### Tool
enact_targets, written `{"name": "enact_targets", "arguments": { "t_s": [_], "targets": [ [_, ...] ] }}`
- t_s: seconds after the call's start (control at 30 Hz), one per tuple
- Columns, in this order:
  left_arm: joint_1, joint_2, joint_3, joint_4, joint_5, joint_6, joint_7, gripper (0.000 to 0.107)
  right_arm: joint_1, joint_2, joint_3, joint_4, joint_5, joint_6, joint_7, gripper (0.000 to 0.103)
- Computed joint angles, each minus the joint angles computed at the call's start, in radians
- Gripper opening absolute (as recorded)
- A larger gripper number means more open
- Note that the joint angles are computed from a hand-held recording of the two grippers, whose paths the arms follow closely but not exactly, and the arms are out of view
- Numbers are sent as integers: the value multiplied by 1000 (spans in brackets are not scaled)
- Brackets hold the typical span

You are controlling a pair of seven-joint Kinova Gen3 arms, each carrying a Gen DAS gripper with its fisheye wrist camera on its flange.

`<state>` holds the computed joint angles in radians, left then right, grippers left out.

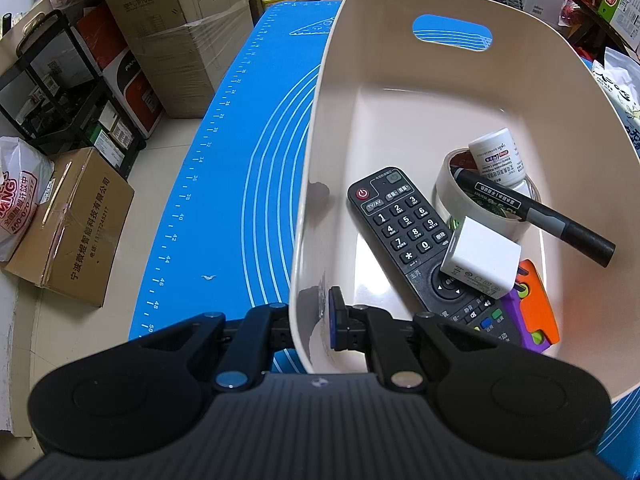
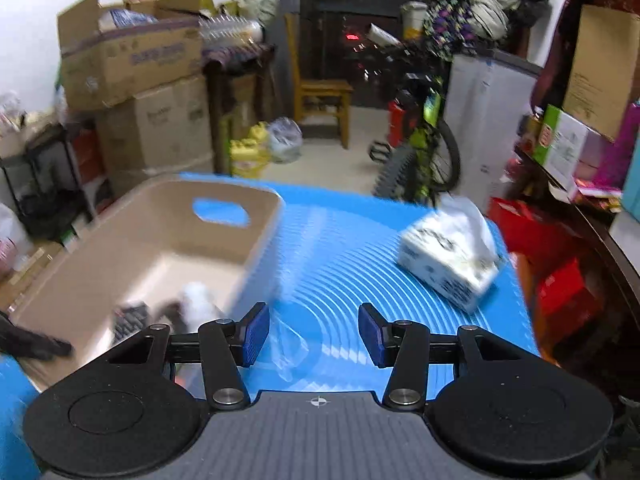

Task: Organize rigid objects
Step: 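Grasp the keys on the mat with the right tool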

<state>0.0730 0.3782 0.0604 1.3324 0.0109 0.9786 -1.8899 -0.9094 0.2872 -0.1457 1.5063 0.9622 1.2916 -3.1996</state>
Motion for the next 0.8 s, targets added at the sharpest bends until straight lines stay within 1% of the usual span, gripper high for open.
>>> {"name": "enact_targets", "arguments": {
  "t_s": [0.13, 0.3, 0.43, 0.57, 0.6, 0.67, 0.8],
  "targets": [
    [0, 0, 0, 0, 0, 0, 0, 11, 48, -16, -8, 62, -88, -54, 20, 60],
    [0, -1, -1, 2, 0, -1, 1, 11, 113, -29, -14, 146, -198, -192, 67, 60],
    [0, -1, -1, 2, 1, -2, 2, 11, 139, -42, -16, 221, -250, -295, 81, 60],
    [0, -1, 0, 2, 1, -2, 1, 11, 158, -52, -13, 259, -287, -370, 100, 59],
    [0, -1, 0, 3, 0, -2, 2, 11, 160, -53, -13, 263, -292, -382, 108, 58],
    [0, -1, 0, 3, 1, -2, 1, 11, 159, -57, -13, 268, -297, -399, 116, 48],
    [2, -1, -1, 3, -1, -2, 4, 11, 149, -68, -17, 269, -293, -409, 142, 38]
  ]
}}
